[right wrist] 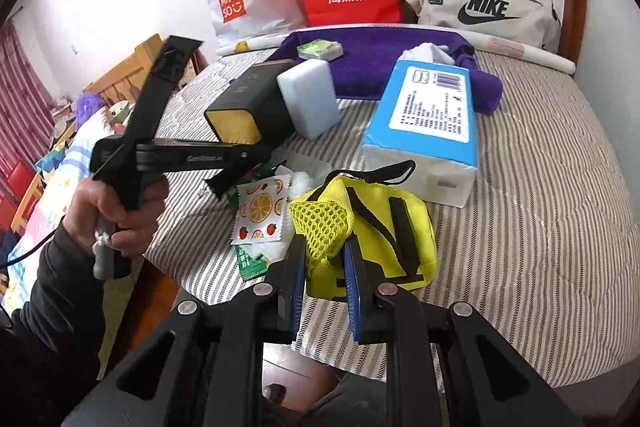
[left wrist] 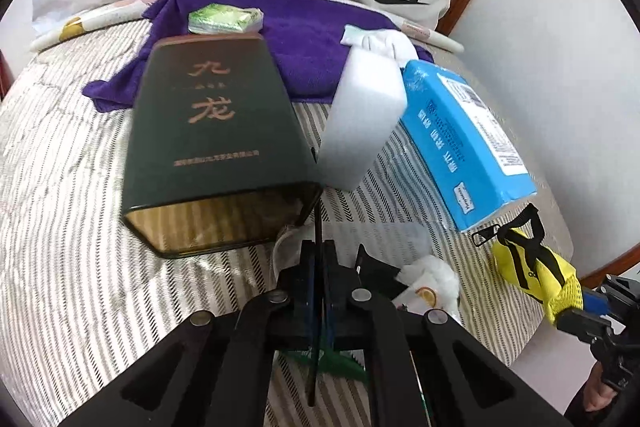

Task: Organize soft objects
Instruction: 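Lift the yellow mesh bag with the right gripper while the left gripper holds the strap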

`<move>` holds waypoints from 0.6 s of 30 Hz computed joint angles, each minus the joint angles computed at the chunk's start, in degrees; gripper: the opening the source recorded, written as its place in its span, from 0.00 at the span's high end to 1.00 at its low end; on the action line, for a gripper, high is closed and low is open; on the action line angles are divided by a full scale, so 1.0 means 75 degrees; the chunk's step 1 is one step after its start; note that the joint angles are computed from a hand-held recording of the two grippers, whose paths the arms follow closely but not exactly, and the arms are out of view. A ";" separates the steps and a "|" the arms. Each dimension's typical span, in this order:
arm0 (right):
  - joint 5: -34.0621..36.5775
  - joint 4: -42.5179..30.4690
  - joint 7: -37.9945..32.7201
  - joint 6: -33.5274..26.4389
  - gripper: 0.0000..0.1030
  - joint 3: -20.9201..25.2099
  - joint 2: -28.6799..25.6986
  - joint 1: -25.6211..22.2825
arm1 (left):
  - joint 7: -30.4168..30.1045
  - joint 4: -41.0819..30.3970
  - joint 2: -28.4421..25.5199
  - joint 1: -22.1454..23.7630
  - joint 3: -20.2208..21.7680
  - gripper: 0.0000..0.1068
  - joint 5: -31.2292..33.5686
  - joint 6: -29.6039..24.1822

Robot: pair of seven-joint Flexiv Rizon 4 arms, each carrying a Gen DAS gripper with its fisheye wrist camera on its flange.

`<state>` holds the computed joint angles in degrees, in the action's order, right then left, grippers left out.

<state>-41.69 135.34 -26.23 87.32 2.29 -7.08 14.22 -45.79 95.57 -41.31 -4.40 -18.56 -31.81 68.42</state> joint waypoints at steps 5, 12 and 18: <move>-0.0382 0.0022 0.0250 0.0100 0.82 -0.0102 0.0132 -0.0037 | 0.0151 0.0316 0.0314 0.0248 -0.0199 0.96 -0.0277 -0.0002; -0.0148 -0.0075 -0.0029 0.0106 0.82 0.0147 0.0274 -0.0216 | 0.0857 0.0910 0.0862 0.0535 -0.0634 0.96 -0.1103 0.0218; -0.0119 -0.0207 -0.0154 0.0024 0.82 0.0240 0.0403 -0.0293 | 0.1399 0.1082 0.1202 0.0568 -0.0748 0.96 -0.1960 0.0126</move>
<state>-42.58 133.78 -27.39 87.50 4.09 -4.06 12.02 -35.30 103.69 -32.30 -0.14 -24.17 -46.51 69.37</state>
